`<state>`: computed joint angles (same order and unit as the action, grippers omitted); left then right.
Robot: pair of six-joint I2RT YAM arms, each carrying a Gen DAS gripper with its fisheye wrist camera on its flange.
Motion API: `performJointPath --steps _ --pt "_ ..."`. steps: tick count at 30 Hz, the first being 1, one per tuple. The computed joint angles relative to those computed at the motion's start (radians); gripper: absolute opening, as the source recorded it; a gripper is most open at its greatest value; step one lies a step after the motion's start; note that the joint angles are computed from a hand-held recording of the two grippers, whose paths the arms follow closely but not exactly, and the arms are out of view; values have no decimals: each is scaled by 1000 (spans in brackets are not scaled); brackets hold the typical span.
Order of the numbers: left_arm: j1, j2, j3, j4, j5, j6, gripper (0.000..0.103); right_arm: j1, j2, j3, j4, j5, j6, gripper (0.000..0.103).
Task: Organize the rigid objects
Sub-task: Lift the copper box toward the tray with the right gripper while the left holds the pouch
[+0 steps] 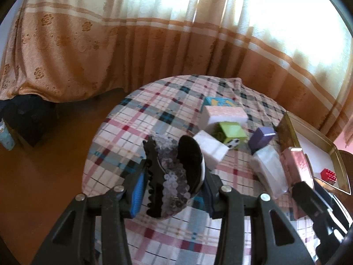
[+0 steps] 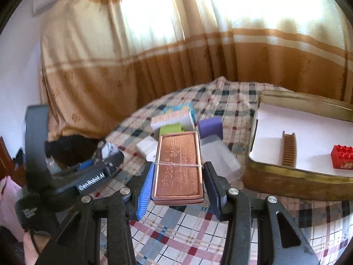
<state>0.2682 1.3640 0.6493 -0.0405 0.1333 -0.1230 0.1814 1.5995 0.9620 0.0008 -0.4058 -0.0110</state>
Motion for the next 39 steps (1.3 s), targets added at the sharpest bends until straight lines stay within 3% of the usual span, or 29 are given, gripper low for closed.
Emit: performJointPath --steps 9,22,39 --pt "-69 -73 3 -43 -18 -3 43 -77 -81 -70 44 -26 50 47" --pt "-194 -124 19 -73 -62 -6 43 -235 -113 -60 27 -72 93 47" --pt "-321 -154 51 -100 -163 8 43 -296 -142 -60 33 -85 108 47"
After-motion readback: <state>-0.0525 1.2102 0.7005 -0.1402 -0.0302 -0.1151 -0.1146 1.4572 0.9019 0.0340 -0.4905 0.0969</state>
